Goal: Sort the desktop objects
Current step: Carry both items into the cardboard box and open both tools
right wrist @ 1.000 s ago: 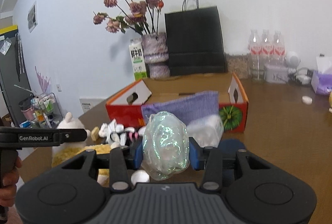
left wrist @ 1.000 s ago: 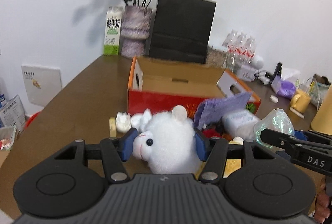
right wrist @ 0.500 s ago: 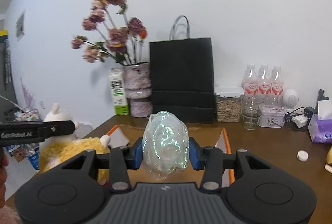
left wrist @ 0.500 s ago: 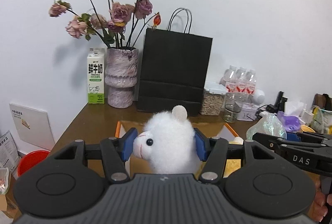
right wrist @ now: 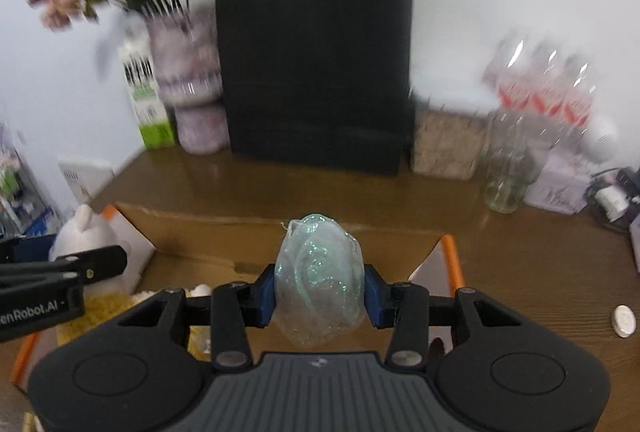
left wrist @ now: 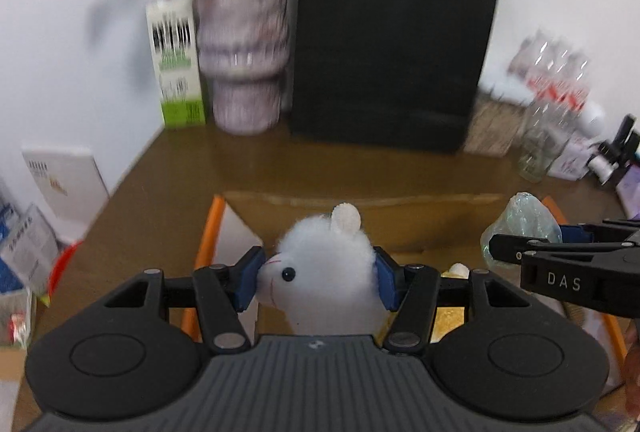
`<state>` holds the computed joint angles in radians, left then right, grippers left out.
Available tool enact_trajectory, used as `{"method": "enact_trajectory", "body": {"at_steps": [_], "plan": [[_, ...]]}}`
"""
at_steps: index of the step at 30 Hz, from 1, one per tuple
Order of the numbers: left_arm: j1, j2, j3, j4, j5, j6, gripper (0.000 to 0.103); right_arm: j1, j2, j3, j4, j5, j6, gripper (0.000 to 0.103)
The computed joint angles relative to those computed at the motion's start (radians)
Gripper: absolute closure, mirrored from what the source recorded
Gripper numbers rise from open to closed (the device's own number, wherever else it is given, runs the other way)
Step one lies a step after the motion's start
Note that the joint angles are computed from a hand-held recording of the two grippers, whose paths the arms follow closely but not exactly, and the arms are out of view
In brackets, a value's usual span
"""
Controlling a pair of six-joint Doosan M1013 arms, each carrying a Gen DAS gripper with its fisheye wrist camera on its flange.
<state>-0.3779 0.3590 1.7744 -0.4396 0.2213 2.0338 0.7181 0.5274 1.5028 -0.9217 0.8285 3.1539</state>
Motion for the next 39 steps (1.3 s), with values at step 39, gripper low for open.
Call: {"method": "enact_trajectory", "body": {"at_steps": [39], "plan": [[0.016,0.042,-0.016,-0.046,0.159,0.132,0.042,-0.032,0.030,0.019,0.262,-0.066,-0.205,0.051]]}}
